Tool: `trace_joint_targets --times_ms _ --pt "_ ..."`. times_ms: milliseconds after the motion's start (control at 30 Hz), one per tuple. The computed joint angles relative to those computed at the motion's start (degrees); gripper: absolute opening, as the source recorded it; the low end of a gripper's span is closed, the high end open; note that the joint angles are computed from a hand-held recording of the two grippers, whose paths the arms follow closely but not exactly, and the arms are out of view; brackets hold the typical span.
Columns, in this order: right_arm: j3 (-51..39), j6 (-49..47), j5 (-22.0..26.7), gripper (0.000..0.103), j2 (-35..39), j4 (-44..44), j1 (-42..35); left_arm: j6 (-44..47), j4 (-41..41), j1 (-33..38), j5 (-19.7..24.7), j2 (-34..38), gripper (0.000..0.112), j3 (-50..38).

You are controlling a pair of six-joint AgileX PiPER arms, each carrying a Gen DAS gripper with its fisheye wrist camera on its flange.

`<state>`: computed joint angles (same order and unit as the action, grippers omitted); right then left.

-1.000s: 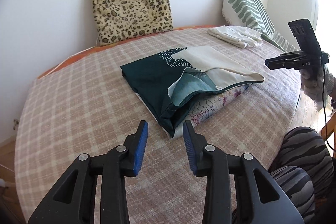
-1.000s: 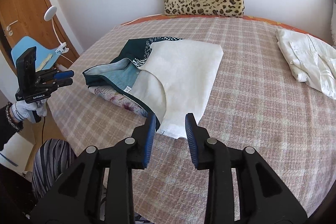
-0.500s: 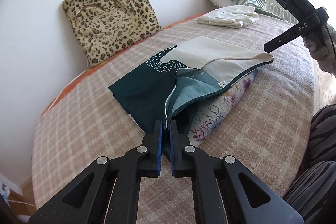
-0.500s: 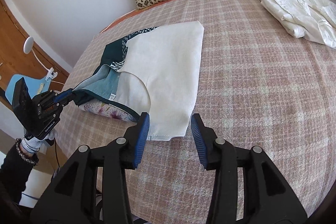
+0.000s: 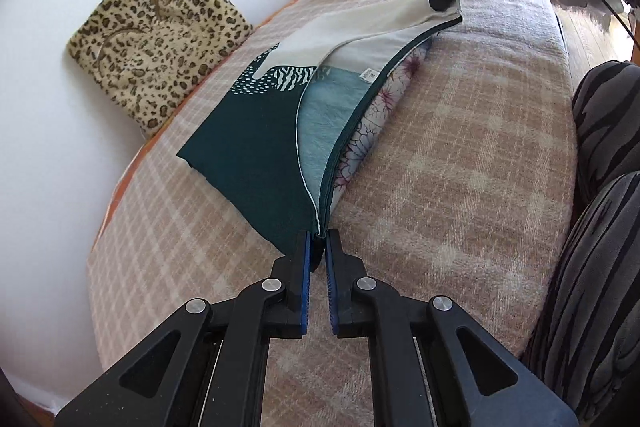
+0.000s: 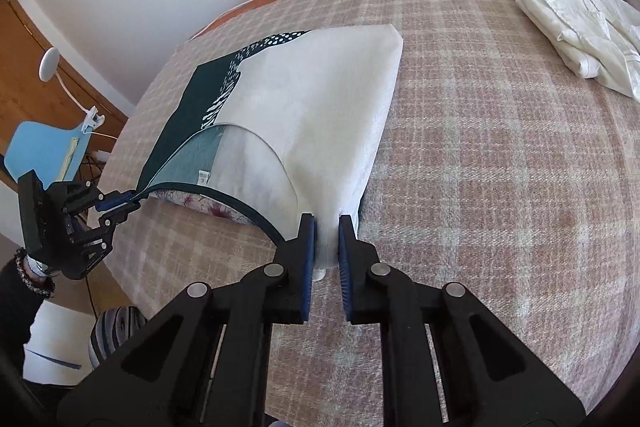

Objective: Fold small clothes

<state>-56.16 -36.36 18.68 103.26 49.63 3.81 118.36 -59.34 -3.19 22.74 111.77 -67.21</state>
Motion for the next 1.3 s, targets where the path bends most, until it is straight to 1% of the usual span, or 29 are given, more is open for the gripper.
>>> trace_joint_targets --times_ms 33,67,200,233,267,300,333,367,400,467,500,600,700,833,1000,1033,1067,1133,1200,1267,1300 --pt "-0.4 4.1 0.0 0.01 0.0 -4.4 0.4 -1.5 0.3 0.3 0.4 0.1 0.011 -0.2" --pt "-0.7 6.7 0.3 0.009 0.0 -7.3 0.4 -3.2 0.8 0.9 1.6 0.1 0.011 -0.6" --pt "-0.4 7.0 2.2 0.009 -0.9 -9.5 -0.5 -9.5 3.4 3.6 8.2 -0.6 0.012 -2.9" --pt "0.1 4.1 3.1 0.009 -1.6 -7.5 -1.1 -11.4 4.2 4.2 9.5 -1.0 0.016 -3.5" --pt "0.5 3.5 3.0 0.01 -2.4 -7.4 -1.2 -13.5 5.0 5.0 11.6 -1.1 0.018 -4.7" --pt "0.8 2.9 3.0 0.012 -3.3 -6.8 -1.5 -15.5 5.3 6.0 14.1 -1.2 0.019 -5.8" --pt "1.2 0.1 3.3 0.013 -4.0 -4.0 -2.2 -17.5 5.5 6.9 16.7 -1.2 0.019 -7.2" --pt "1.4 -4.6 4.1 0.016 -4.5 0.7 -3.3 -19.5 5.9 7.4 18.1 -1.2 0.019 -8.4" --pt "1.3 -7.4 4.9 0.02 -4.7 3.8 -4.3 -21.6 6.5 7.4 18.4 -1.3 0.022 -9.3" --pt "0.4 -8.9 5.3 0.024 -4.4 6.4 -5.6 -23.4 5.7 6.8 18.5 -1.3 0.023 -10.7" --pt "-0.5 -9.1 5.4 0.024 -3.9 6.9 -6.1 -24.5 5.3 6.3 18.8 -1.0 0.023 -11.8" --pt "-4.1 -10.5 7.7 0.024 -0.9 10.5 -8.5 -28.2 5.7 3.3 16.7 0.5 0.023 -15.0" --pt "-8.4 -10.4 9.8 0.024 2.4 12.6 -10.5 -33.9 8.7 -0.2 15.0 3.5 0.023 -18.9" --pt "-16.0 -8.8 13.7 0.024 8.1 14.6 -13.8 -39.1 16.4 -4.0 10.6 7.1 0.023 -21.0" --pt "-26.9 -4.9 19.4 0.024 16.3 15.5 -16.0 -49.2 28.8 -5.1 6.9 11.1 0.023 -22.9" --pt "-29.2 -3.7 20.2 0.024 18.1 15.1 -16.1 -51.5 31.3 -4.9 7.0 12.0 0.023 -23.7" --pt "-31.4 -2.4 20.8 0.024 19.7 14.8 -16.0 -51.8 31.7 -4.4 7.3 12.7 0.023 -23.9" --pt "-36.7 0.9 23.0 0.024 23.5 12.9 -15.8 -48.3 27.8 -2.7 7.5 12.8 0.024 -23.2" --pt "-41.3 5.5 23.5 0.024 26.3 8.9 -14.9 -48.2 27.6 -2.1 8.0 12.7 0.024 -23.3" --pt "-45.2 9.3 24.2 0.024 28.6 5.2 -14.3 -49.2 28.9 -2.1 8.0 12.6 0.026 -23.8" --pt "-46.3 10.7 24.4 0.026 29.2 3.8 -14.1 -49.6 28.7 -2.1 8.4 12.6 0.026 -24.3"
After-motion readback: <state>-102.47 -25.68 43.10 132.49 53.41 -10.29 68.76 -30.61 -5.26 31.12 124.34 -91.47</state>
